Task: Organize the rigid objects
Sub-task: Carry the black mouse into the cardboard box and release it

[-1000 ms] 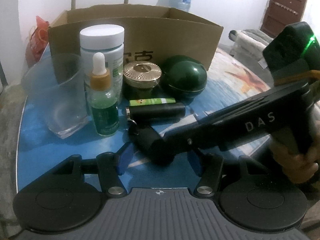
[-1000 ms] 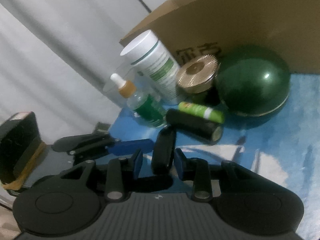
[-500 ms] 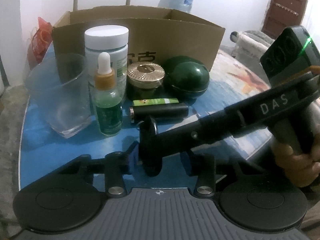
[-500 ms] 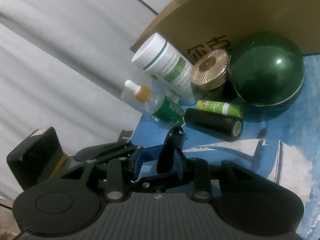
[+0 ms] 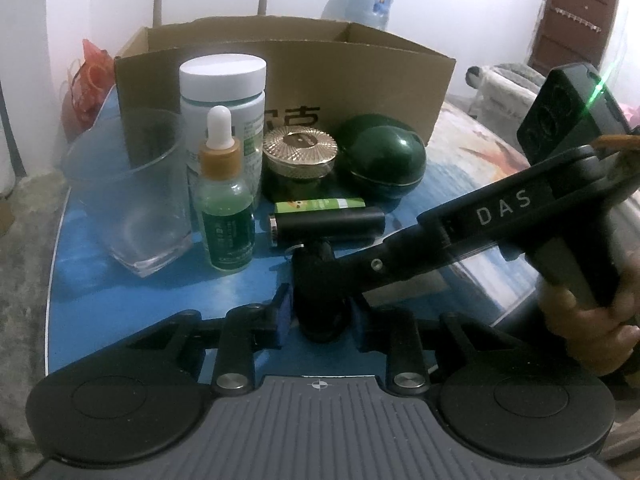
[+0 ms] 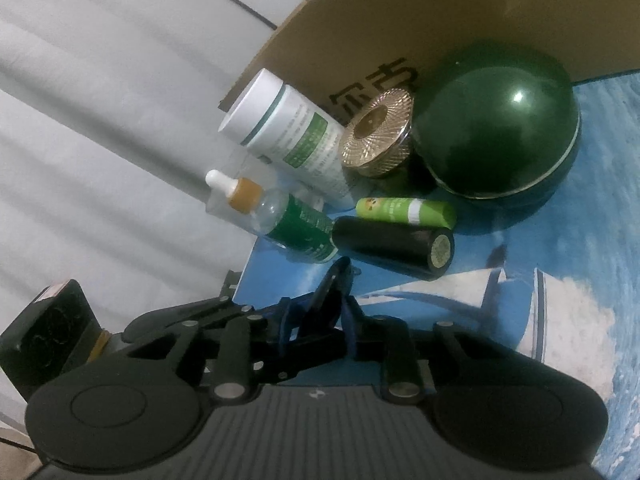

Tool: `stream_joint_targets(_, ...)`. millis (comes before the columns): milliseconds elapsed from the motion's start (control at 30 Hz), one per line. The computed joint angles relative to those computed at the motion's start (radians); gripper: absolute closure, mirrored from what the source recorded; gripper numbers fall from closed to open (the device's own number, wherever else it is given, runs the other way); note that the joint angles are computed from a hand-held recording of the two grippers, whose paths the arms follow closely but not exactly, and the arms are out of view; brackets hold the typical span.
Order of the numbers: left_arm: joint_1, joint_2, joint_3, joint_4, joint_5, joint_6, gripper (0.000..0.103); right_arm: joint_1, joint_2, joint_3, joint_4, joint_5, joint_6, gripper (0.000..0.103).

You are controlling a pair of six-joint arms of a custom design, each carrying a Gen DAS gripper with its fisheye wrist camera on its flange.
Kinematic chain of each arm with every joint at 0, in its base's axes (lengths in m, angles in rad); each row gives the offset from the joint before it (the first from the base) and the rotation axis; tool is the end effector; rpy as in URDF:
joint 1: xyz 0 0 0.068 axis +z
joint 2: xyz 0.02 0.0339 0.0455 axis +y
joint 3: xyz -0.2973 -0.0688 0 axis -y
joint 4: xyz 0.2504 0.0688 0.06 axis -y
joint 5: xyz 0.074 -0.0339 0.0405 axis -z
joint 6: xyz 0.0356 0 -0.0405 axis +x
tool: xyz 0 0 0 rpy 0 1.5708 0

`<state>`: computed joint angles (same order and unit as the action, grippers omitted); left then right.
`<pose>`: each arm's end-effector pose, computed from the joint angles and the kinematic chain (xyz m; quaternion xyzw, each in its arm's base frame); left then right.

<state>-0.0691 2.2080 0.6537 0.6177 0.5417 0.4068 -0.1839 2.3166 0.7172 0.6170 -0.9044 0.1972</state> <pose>0.3209 -0.0406 0.0189 0.2969 0.8700 -0.2001 0.3389 0.3274 -0.0324 0.0000 0.0386 0.8693 0.4199 0.2580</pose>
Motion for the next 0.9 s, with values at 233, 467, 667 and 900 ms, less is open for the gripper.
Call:
stream_joint_targets(233, -0.002, -0.032, -0.04, 0.028, -0.004, 0.005, 0.078, 0.003, -0.009, -0.037, 0.055, -0.001, 0.002, 0.079)
stream_joint_targets(467, -0.008, -0.108, -0.118, 0.099, -0.017, -0.006, 0.078, 0.008, -0.074, -0.113, 0.137, -0.008, 0.001, 0.079)
stream_joint_targets(667, -0.015, -0.257, -0.178, 0.122, -0.031, -0.006, 0.078, 0.006, -0.217, -0.187, 0.192, -0.019, -0.012, 0.078)
stream_joint_targets(900, -0.069, -0.406, -0.091, 0.055, -0.113, 0.006, 0.078, 0.009, -0.405, -0.11, 0.102, -0.014, -0.045, 0.078)
